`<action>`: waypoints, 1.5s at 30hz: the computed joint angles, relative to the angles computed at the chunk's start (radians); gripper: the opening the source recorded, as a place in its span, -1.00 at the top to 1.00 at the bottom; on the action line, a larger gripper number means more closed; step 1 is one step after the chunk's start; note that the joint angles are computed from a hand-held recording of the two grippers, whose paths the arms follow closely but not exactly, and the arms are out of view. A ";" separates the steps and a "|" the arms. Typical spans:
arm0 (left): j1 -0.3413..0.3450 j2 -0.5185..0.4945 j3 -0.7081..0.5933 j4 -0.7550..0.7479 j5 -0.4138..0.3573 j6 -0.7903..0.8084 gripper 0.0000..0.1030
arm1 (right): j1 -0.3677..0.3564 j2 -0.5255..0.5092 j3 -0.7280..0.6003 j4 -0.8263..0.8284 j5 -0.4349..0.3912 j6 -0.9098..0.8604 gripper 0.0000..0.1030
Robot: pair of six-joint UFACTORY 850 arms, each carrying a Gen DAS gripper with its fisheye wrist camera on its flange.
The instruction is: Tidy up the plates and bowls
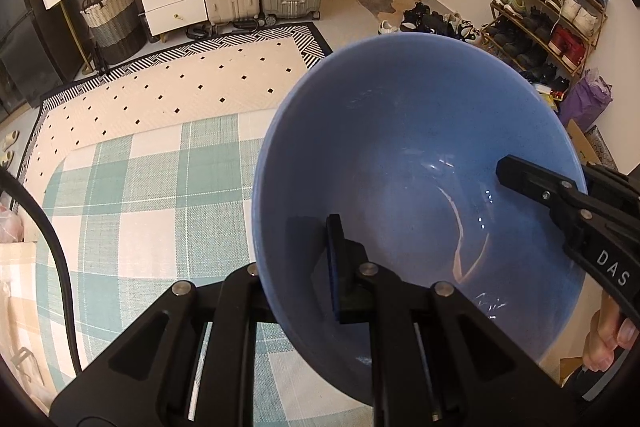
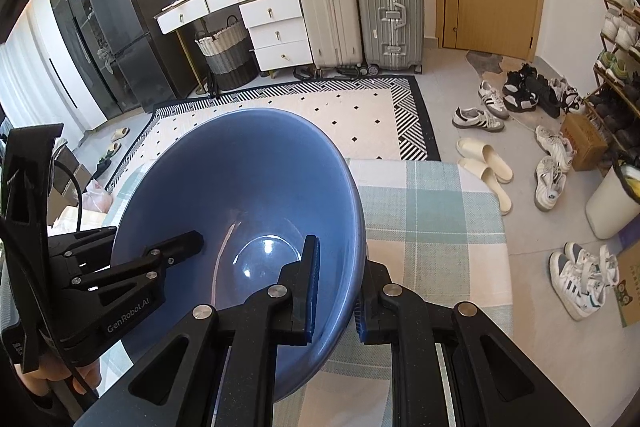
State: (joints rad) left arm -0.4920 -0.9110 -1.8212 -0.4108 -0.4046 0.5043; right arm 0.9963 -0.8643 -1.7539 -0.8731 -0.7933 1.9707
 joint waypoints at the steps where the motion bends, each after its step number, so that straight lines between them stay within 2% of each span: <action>1: 0.000 -0.014 -0.016 0.009 -0.004 -0.009 0.81 | -0.003 -0.004 -0.001 0.003 0.006 -0.002 0.72; 10: -0.001 -0.118 -0.133 0.074 -0.019 -0.066 0.81 | -0.018 -0.034 -0.006 0.021 0.043 -0.006 0.72; 13: -0.005 -0.115 -0.116 0.087 0.007 -0.072 0.81 | -0.019 -0.045 -0.010 0.029 0.036 -0.012 0.72; 20: -0.005 -0.135 -0.134 0.115 0.013 -0.101 0.76 | -0.014 -0.057 -0.021 0.040 0.011 -0.024 0.72; 24: -0.007 -0.136 -0.145 0.133 -0.010 -0.118 0.71 | -0.010 -0.046 -0.004 0.039 0.014 -0.005 0.71; 27: -0.003 -0.122 -0.124 0.100 -0.011 -0.096 0.52 | -0.006 -0.027 0.025 0.024 0.019 0.018 0.71; 32: -0.010 -0.102 -0.093 0.134 -0.007 -0.124 0.14 | 0.002 -0.009 0.036 0.019 0.006 0.022 0.68; 37: -0.013 -0.084 -0.067 0.105 0.002 -0.109 -0.12 | 0.008 0.000 0.041 0.019 -0.001 0.022 0.65; 40: -0.013 -0.064 -0.044 0.100 0.012 -0.113 -0.19 | 0.010 0.004 0.045 0.024 -0.001 0.025 0.64; 42: -0.017 -0.033 -0.003 0.167 0.053 -0.177 -0.41 | 0.012 0.006 0.046 0.026 0.002 0.026 0.63; 43: -0.017 -0.022 0.011 0.179 0.078 -0.187 -0.42 | 0.013 0.006 0.045 0.026 0.006 0.025 0.63; 45: -0.011 -0.004 0.029 0.135 0.076 -0.150 -0.42 | 0.014 0.006 0.042 0.024 0.006 0.024 0.62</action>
